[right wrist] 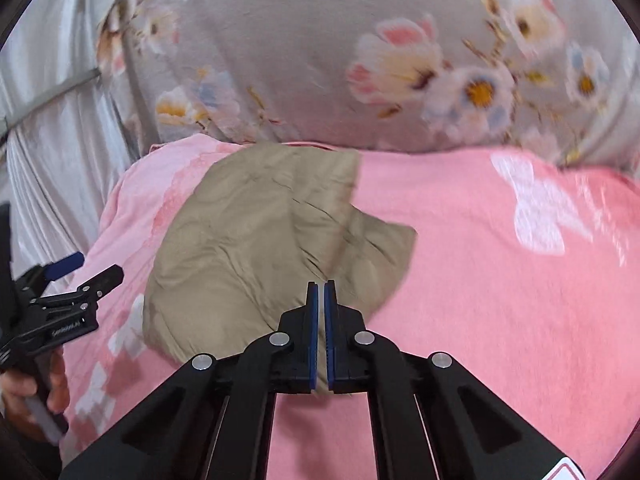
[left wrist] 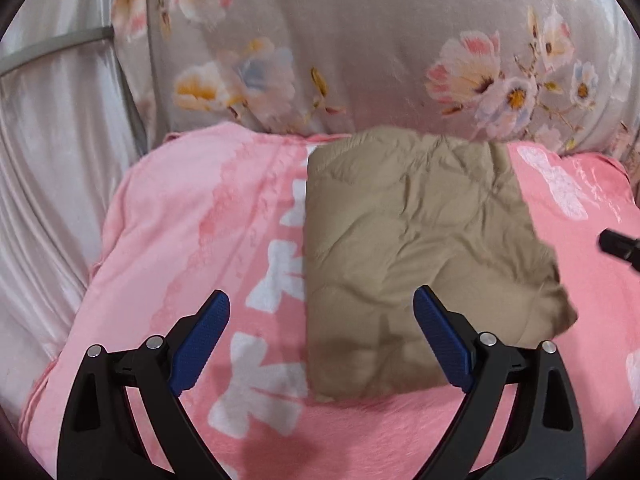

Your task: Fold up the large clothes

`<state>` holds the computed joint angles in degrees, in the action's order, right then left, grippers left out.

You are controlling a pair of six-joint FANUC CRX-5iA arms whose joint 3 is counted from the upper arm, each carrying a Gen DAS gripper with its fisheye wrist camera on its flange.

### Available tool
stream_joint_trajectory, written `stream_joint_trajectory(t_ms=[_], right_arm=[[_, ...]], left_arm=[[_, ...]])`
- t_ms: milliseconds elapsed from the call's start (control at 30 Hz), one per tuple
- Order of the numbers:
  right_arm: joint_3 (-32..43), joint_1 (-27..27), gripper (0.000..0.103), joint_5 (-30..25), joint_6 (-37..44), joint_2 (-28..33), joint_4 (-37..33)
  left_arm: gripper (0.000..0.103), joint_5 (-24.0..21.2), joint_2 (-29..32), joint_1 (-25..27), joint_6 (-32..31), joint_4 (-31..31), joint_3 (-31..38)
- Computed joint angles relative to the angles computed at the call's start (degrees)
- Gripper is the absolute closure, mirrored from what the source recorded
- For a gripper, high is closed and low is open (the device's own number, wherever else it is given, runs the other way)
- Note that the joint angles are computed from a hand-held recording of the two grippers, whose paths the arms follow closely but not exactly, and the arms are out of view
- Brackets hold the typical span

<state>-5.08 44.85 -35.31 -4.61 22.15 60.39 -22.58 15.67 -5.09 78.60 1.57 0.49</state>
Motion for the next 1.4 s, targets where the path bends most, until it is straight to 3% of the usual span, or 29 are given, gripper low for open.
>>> stream_joint_trajectory(t_ms=[100,167,267,433,767,1067,1200,1267,1333,1400], right_arm=[[10.21,1.27,0.101,-5.6,8.74,6.2,-7.61],[15.66,1.31,0.101,-7.35,12.42,9.86,-12.82],[19.5,1.44,0.101,-9.8,15.03,12.98,-17.1],[20.42,1.17,0.102,-9.68,15.49,14.62,-19.75],[19.63,0.74,0.102,-7.74,13.78,16.28,-18.85],[19.8,0.97,0.102,-8.48,15.0,16.55,-18.25],[14.48,2.63,0.089,-8.06,9.29,12.73,-12.29],[10.28,4.42,0.072,-9.8,4.48,10.26,-6.03],[6.5,6.07,0.045,-11.6,0.04,8.18,-1.34],[3.23,7.37,0.039,-12.5,-3.03,6.37,1.44]], left_arm=[[0.012,-6.56,2.98,-4.51,18.67,-18.48,8.44],[0.012,-11.01,5.72,-6.38,24.2,-23.82,12.53],[0.012,-13.41,8.69,-5.61,23.29,-20.03,14.08],[0.01,-11.35,10.62,-4.08,20.79,-14.42,12.52],[0.008,-9.55,12.45,-5.28,26.04,-18.91,12.84],[0.008,-9.34,12.72,-5.17,26.73,-18.45,12.71],[0.009,-6.56,9.45,-4.4,25.38,-16.2,8.41],[0.009,-5.2,6.39,-4.34,25.65,-16.44,5.03],[0.009,-4.33,3.61,-4.71,27.17,-18.15,2.21],[0.009,-3.5,1.46,-4.92,27.47,-18.38,-0.45]])
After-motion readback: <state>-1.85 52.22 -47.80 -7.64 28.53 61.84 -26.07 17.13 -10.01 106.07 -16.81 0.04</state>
